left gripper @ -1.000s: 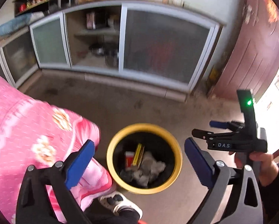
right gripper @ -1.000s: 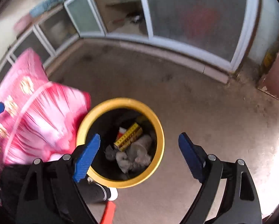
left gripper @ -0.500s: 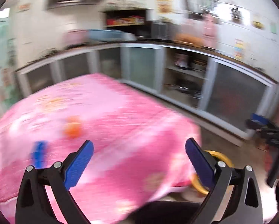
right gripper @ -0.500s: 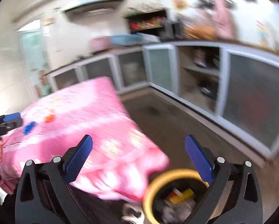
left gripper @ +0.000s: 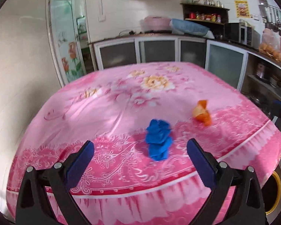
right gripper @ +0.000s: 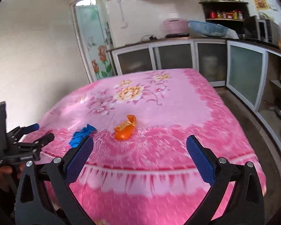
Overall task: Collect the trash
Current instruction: 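Grasp the blue glove with the left gripper while the right grasps the orange peel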
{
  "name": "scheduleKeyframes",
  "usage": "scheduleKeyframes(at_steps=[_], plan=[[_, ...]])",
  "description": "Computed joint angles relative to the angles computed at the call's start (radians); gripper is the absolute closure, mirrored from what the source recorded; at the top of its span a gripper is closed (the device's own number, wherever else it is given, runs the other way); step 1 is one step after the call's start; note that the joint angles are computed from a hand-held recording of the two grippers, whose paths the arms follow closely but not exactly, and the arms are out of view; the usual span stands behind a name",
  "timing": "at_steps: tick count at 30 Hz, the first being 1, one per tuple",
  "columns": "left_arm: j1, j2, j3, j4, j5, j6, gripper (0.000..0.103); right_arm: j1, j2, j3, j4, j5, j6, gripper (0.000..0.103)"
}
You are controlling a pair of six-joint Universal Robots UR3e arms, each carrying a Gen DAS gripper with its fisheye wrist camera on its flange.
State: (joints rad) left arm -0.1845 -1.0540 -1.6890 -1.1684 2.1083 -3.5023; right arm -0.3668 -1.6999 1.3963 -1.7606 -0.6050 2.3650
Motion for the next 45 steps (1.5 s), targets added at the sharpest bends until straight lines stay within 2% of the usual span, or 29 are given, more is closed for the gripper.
scheduleKeyframes(at_steps=[3,6,8,14,19,25,31,36,40,41,43,44,45], plan=[[0.14,0.062,-0.046,-0.003,-0.13,0.072,0.008,0.103,0.065,-0.006,-0.135,-0.068,0.112,0.008],[0.192,0.047,-0.06,0.023,-0.197,0.118,0.008,0.19,0.163,-0.083,-0.167,-0.128,0.176,0.008],[0.204,0.036,-0.071,0.041,-0.21,0.133,0.008,0.242,0.217,-0.124,-0.201,-0.171,0.217,0.008],[0.289,0.013,-0.071,0.038,-0.325,0.186,0.008,0.331,0.317,-0.217,-0.228,-0.267,0.271,0.009],[0.306,-0.029,-0.08,0.053,-0.345,0.191,0.008,0.39,0.409,-0.311,-0.229,-0.342,0.323,0.009],[0.37,-0.066,-0.087,0.066,-0.446,0.21,0.008,0.434,0.504,-0.439,-0.16,-0.392,0.331,0.011],[0.386,-0.125,-0.076,0.073,-0.485,0.221,0.008,0.459,0.598,-0.573,-0.072,-0.431,0.331,0.013],[0.413,-0.165,-0.062,0.071,-0.523,0.226,0.008,0.481,0.678,-0.7,0.017,-0.473,0.334,0.023],[0.425,-0.188,-0.038,0.066,-0.546,0.226,0.008,0.492,0.701,-0.739,0.033,-0.5,0.339,0.029],[0.425,-0.198,-0.029,0.062,-0.545,0.225,0.009,0.495,0.706,-0.745,0.034,-0.508,0.34,0.032],[0.407,-0.228,-0.005,0.062,-0.516,0.215,0.021,0.503,0.707,-0.746,0.026,-0.53,0.341,0.043],[0.398,-0.243,0.007,0.061,-0.497,0.209,0.03,0.507,0.709,-0.749,0.019,-0.548,0.349,0.054],[0.395,-0.249,0.011,0.063,-0.489,0.206,0.049,0.507,0.711,-0.754,0.018,-0.556,0.353,0.061]])
